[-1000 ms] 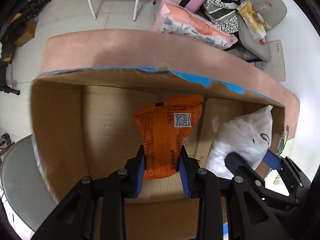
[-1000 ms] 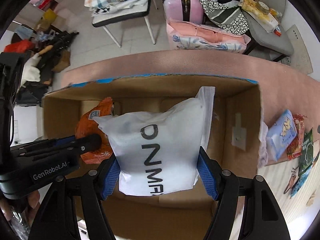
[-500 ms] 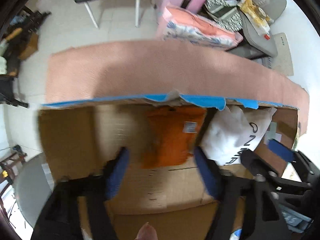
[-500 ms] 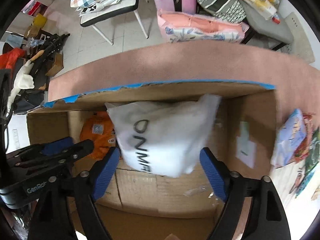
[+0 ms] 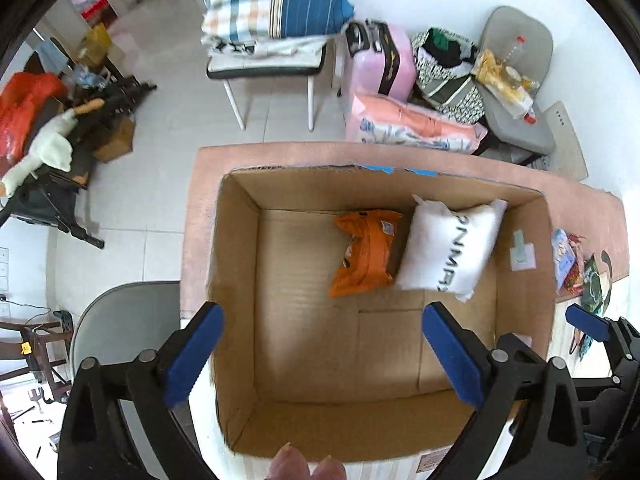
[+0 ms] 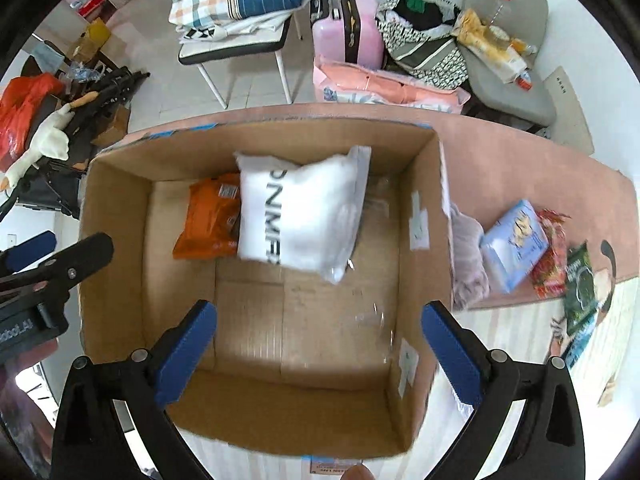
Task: Organize soft objects
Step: 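Move both tools back toward the remaining items on the mat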
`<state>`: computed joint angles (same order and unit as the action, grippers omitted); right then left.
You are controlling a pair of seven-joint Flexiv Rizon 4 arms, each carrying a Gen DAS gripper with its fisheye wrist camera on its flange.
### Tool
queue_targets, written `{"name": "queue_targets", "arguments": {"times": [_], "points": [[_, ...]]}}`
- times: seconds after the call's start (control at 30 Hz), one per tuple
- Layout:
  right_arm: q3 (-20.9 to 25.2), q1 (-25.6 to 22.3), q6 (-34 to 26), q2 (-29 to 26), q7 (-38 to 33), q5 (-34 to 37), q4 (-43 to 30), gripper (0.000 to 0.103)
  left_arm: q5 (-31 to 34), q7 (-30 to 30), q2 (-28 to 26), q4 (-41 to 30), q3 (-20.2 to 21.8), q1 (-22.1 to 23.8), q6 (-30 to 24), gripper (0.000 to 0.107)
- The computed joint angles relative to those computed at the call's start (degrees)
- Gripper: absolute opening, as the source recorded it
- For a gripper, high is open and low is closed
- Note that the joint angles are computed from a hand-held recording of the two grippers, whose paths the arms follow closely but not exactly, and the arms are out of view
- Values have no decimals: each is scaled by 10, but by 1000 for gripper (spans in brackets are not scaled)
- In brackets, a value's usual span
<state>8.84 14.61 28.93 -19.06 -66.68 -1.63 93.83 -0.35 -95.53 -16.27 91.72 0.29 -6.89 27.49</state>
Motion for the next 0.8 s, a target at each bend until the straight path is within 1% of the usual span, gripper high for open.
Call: {"name": "queue_targets", "arguments": {"times": [0.1,0.2,0.43,0.57,0.67,0.73,0.8], "points": [[4,3,35,44,13,-13,49,103,21,-15,37,30,4,-11,20,102],[9,5,57,83,26,-21,85,103,31,-26,75,63,3,-16,35,102],[21,15,73,163,48,-31,142,103,45,-37,150,119,-4,-13,60,102],[25,18,74,196,51,-20,161,103,72,-57,182,136,-12,-12,74,102],[24,17,79,218,49,-4,173,103,72,-69,199,144,-17,-10,70,102],[24,15,98,234,45,6,185,103,74,-69,205,142,-23,-10,61,102],[22,11,125,250,37,9,201,103,87,-83,210,139,-32,-14,57,102]]}}
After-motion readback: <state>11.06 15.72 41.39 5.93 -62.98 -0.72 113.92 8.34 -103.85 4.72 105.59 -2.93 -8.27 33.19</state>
